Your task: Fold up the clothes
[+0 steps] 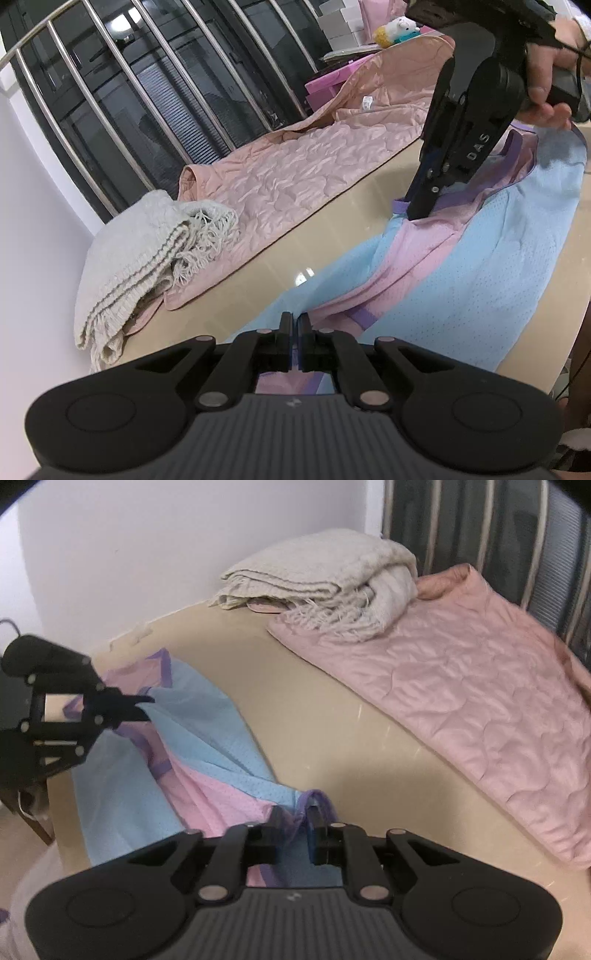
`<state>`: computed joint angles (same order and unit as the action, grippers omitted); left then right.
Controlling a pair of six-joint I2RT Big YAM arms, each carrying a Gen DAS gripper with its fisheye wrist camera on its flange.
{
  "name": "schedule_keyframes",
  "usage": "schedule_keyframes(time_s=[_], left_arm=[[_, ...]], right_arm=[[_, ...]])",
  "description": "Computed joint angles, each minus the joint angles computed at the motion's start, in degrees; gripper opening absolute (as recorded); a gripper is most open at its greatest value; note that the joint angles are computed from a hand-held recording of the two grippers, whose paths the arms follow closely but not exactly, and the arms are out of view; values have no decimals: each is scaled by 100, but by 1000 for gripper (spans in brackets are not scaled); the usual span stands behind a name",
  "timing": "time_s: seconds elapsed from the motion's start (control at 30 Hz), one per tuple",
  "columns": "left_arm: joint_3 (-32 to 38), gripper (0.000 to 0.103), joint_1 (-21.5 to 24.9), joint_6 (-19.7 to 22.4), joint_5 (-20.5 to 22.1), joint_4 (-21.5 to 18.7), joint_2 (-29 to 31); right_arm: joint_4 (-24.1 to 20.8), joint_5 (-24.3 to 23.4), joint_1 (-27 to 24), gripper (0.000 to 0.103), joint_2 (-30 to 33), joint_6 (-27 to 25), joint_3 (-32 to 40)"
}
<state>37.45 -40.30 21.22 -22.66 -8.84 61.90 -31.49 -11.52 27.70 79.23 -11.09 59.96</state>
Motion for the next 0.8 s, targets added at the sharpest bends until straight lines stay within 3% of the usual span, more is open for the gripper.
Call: schedule_keyframes(time_s=[0.07,0.23,0.5,0.57,0.67,0.8], left_arm=[[26,2,21,-35,18,7,42],[121,2,83,-180,114,-4,81],[101,2,-120,-110,20,67,-2],[-23,2,-213,12,-52,-3,-108],[-134,3,-236,-86,-14,-274,-170],[-80,8,82,-539,695,-862,-455]], right_arm=[[468,53,62,3,-152,4,-240],[2506,641,196,3,-1091,118,-1360],[3818,1257,457,3,-1790,-299,-2365],[3863,1416,632,3,-2081,-648,-2629],[3453,1547,936,3,-2463,-1113,-2904],[2223,1501,1220,7,-2639,-1269,-2863]])
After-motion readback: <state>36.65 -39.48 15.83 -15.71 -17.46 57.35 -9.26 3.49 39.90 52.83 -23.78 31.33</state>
